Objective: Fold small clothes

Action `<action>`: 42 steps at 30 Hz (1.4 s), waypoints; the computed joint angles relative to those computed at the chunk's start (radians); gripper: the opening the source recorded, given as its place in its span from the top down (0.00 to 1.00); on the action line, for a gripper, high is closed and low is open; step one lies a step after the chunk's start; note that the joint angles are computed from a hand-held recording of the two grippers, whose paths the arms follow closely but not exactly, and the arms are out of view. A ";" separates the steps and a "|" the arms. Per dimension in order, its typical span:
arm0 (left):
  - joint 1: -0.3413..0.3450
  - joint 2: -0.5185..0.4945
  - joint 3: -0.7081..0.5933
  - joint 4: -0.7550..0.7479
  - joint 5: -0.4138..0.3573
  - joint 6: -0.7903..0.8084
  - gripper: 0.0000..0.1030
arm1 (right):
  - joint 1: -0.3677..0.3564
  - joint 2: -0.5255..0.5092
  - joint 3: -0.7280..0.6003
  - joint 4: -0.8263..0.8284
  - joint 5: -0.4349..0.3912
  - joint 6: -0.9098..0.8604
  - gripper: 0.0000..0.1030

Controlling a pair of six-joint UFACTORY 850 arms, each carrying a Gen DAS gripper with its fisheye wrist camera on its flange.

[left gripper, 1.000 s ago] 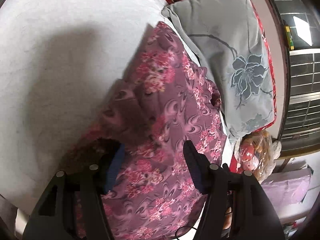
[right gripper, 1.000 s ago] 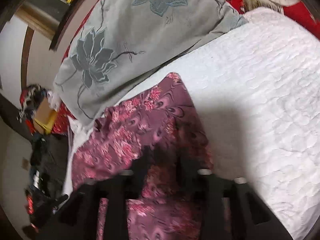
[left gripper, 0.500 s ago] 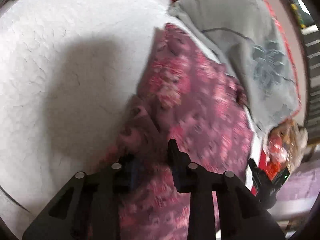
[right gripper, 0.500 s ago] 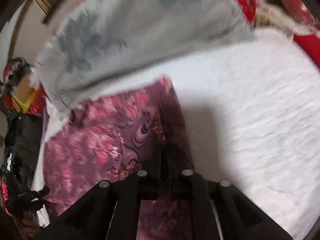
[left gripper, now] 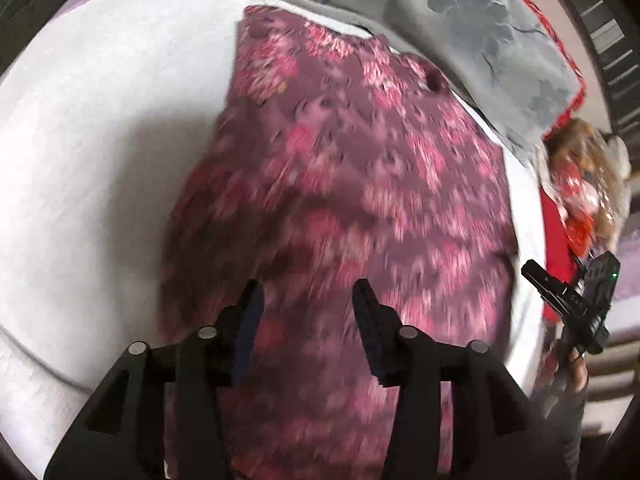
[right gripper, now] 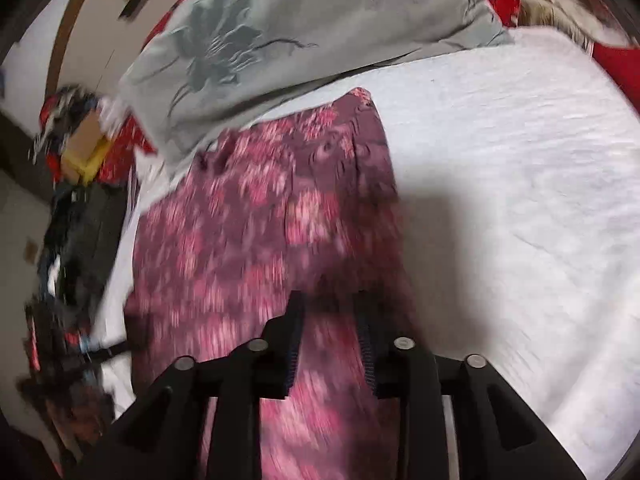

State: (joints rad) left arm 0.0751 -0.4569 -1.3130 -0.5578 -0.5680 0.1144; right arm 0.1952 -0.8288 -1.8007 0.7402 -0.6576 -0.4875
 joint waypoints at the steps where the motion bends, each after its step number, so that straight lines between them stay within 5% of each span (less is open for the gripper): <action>1: 0.013 0.036 0.050 -0.026 -0.009 0.034 0.47 | -0.010 0.055 0.083 0.024 0.012 -0.055 0.59; 4: 0.049 0.122 0.181 -0.050 -0.036 0.072 0.47 | -0.038 0.176 0.271 0.054 0.014 -0.133 0.49; 13: 0.124 0.288 0.470 -0.247 -0.122 0.224 0.47 | -0.149 0.294 0.634 0.255 -0.052 -0.297 0.48; 19: 0.134 0.328 0.542 -0.337 -0.167 0.272 0.47 | -0.204 0.228 0.693 0.475 -0.189 -0.389 0.46; 22: 0.149 0.336 0.574 -0.397 -0.197 0.307 0.38 | -0.214 0.183 0.687 0.575 -0.280 -0.451 0.41; 27: 0.121 0.376 0.602 -0.367 -0.151 0.278 0.39 | -0.196 0.154 0.648 0.599 -0.373 -0.502 0.39; 28: 0.113 0.387 0.606 -0.357 -0.134 0.269 0.47 | -0.193 0.162 0.645 0.592 -0.378 -0.519 0.41; 31: 0.083 0.412 0.604 -0.267 -0.091 0.211 0.91 | -0.175 0.213 0.649 0.531 -0.325 -0.557 0.69; 32: 0.086 0.414 0.603 -0.290 -0.104 0.233 0.96 | -0.169 0.237 0.654 0.512 -0.305 -0.583 0.84; 34: 0.077 0.429 0.598 -0.302 -0.101 0.246 0.97 | -0.168 0.268 0.667 0.499 -0.291 -0.613 0.94; 42: 0.072 0.434 0.543 -0.505 -0.128 0.403 0.97 | -0.164 0.344 0.662 0.656 -0.383 -0.746 0.95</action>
State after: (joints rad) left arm 0.1470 -0.0233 -0.7703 -1.0625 -0.6962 0.5174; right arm 0.0316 -0.4848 -1.1392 1.3963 -1.0405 -1.2332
